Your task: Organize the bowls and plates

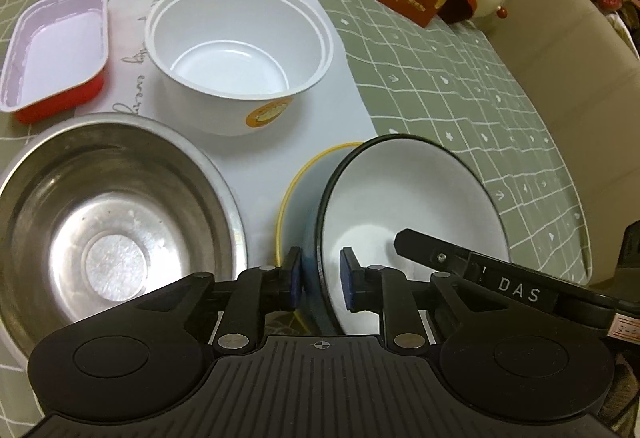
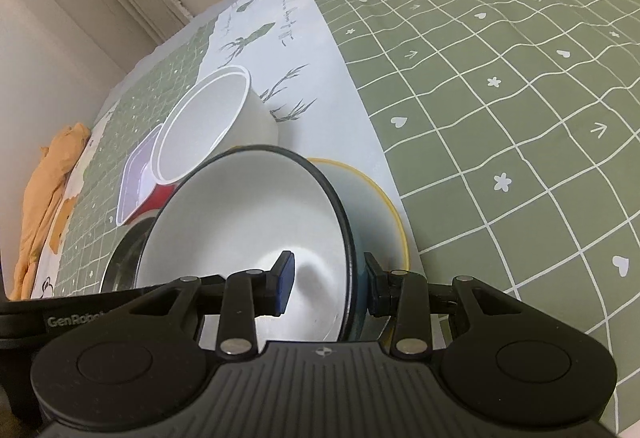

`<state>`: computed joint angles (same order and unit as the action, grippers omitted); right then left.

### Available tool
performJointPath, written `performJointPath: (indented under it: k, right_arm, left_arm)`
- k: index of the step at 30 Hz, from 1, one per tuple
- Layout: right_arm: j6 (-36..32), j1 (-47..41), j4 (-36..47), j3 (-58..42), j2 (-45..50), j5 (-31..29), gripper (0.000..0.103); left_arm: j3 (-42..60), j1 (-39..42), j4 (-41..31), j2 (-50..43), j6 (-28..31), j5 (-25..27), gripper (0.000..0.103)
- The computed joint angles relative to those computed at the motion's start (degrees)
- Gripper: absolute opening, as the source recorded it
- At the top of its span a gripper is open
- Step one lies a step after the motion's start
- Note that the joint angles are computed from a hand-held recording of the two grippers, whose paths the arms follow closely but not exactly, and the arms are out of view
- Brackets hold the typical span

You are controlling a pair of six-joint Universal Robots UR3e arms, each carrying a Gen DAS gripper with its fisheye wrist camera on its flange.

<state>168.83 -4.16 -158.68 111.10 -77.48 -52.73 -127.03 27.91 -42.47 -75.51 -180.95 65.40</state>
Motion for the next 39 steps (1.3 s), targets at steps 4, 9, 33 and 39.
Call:
performJointPath:
  k: [4, 9, 33, 39]
  right_arm:
    - [0.4, 0.1, -0.5, -0.4, 0.5, 0.2, 0.036]
    - [0.3, -0.2, -2.6, 0.8, -0.1, 0.2, 0.036]
    - [0.5, -1.9, -9.0, 4.3, -3.8, -0.4, 0.037]
    - [2.6, 2.4, -10.2, 0.5, -3.6, -7.3, 0.045]
  left_arm:
    - [-0.1, 0.6, -0.9, 1.2, 0.1, -0.1, 0.021]
    - [0.2, 0.3, -1.0, 1.4, -0.4, 0.4, 0.02]
    - [-1.3, 9.6, -1.8, 8.0, 1.5, -2.7, 0.019]
    - [-1.8, 22.0, -3.7, 7.4, 7.3, -13.1, 0.019]
